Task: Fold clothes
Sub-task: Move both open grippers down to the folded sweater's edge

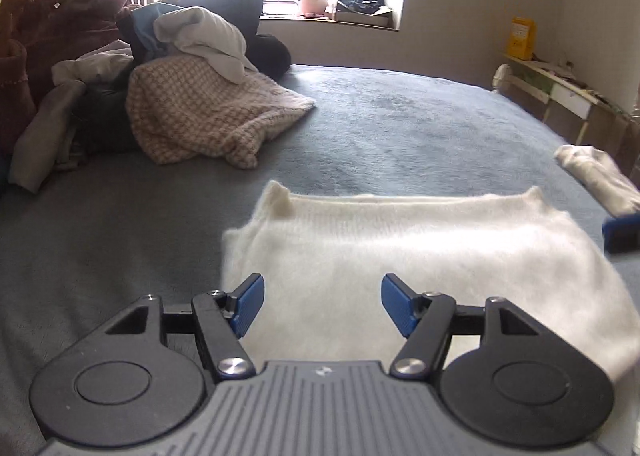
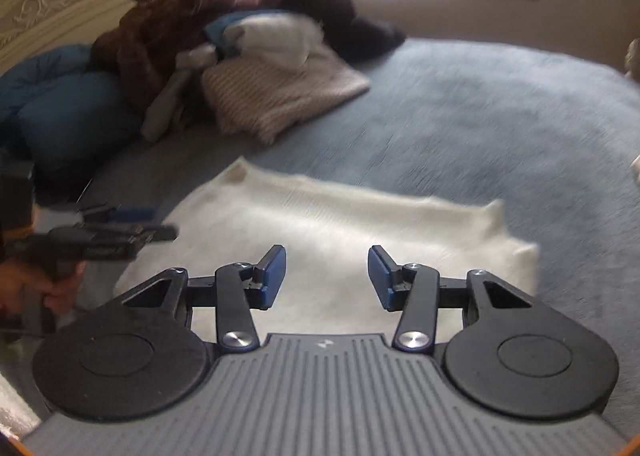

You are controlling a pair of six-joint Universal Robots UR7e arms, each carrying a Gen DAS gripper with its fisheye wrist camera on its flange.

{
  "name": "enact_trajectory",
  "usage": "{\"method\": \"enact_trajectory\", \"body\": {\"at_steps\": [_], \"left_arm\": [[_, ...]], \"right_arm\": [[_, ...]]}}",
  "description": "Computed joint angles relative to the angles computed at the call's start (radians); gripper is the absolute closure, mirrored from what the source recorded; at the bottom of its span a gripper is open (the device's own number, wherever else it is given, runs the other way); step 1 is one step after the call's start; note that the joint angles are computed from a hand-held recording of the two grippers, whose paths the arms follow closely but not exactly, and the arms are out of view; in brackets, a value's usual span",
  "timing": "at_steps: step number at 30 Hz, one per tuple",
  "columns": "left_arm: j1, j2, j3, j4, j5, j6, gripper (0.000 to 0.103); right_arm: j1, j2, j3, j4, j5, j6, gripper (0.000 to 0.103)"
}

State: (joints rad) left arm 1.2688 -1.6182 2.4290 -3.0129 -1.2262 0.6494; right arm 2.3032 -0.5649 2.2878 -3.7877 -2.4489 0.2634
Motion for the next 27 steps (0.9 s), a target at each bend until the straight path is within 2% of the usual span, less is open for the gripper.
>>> {"method": "enact_trajectory", "body": {"at_steps": [3,5,7,9,11,14,17,19,23,27], "left_arm": [[-0.008,0.141,-0.007,-0.221,0.049,0.041,0.038],[0.002,0.210,-0.031,-0.303,0.065,0.023,0.039],[0.010,0.264,-0.055,-0.361,0.103,0.001,0.039],[0.018,0.318,-0.083,-0.414,0.143,-0.021,0.042],[0.031,0.358,-0.111,-0.439,0.177,-0.055,0.042],[0.068,0.365,-0.139,-0.402,0.146,-0.132,0.039],[0.083,0.370,-0.136,-0.435,0.136,-0.138,0.030],[0.105,0.362,-0.149,-0.401,0.104,-0.169,0.029],[0.167,0.341,-0.195,-0.290,-0.002,-0.274,0.026],[0.197,0.345,-0.192,-0.313,-0.062,-0.273,0.026]], "right_arm": [[-0.048,0.045,-0.068,0.021,0.067,-0.082,0.061],[-0.070,0.071,-0.118,0.006,0.080,-0.159,0.065],[-0.095,0.091,-0.161,-0.019,0.093,-0.244,0.066],[-0.130,0.112,-0.200,-0.063,0.129,-0.364,0.066],[-0.159,0.135,-0.241,-0.076,0.159,-0.489,0.066],[-0.206,0.171,-0.318,-0.053,0.188,-0.648,0.068],[-0.254,0.197,-0.390,-0.005,0.230,-0.727,0.071],[-0.276,0.217,-0.436,0.021,0.249,-0.770,0.072],[-0.310,0.233,-0.492,0.106,0.293,-0.811,0.078],[-0.330,0.229,-0.504,0.165,0.320,-0.828,0.079]]}}
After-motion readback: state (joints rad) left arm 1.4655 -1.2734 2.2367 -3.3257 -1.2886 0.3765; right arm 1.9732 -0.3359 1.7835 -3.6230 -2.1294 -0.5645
